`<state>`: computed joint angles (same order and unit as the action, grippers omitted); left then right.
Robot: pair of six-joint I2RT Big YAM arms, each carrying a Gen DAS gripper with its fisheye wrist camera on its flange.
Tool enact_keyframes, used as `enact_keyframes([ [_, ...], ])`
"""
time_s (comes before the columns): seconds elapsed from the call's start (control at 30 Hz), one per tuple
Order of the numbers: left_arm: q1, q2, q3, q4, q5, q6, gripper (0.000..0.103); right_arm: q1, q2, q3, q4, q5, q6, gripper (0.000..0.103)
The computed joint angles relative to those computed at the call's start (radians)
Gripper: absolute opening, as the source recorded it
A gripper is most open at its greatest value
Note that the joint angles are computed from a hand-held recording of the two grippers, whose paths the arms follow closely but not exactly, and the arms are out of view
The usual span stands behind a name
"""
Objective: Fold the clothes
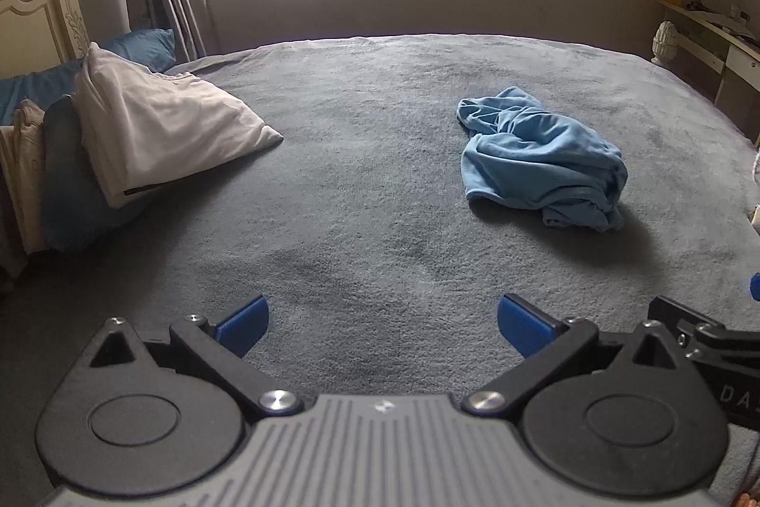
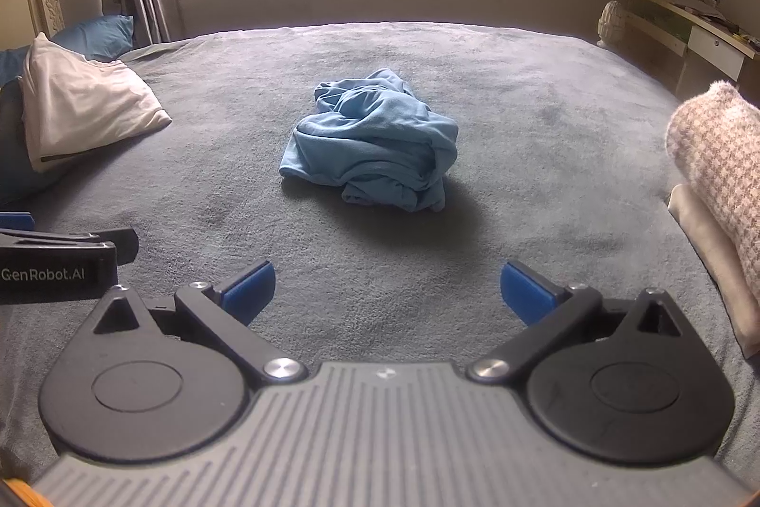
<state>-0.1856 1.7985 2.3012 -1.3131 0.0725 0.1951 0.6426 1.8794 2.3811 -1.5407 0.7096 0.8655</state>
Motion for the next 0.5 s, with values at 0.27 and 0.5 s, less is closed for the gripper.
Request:
enact_keyframes([
  [0.27,-0.001,0.006,0.006,-0.005,-0.014,-0.005,0.103,0.001,0.004,0.000,-0.010,-0.002,0.003,0.102],
  [0.5,-0.001,0.003,-0.003,0.011,-0.021,-0.005,0.103,-0.002,0.009,0.003,-0.017,-0.008,0.006,0.102],
])
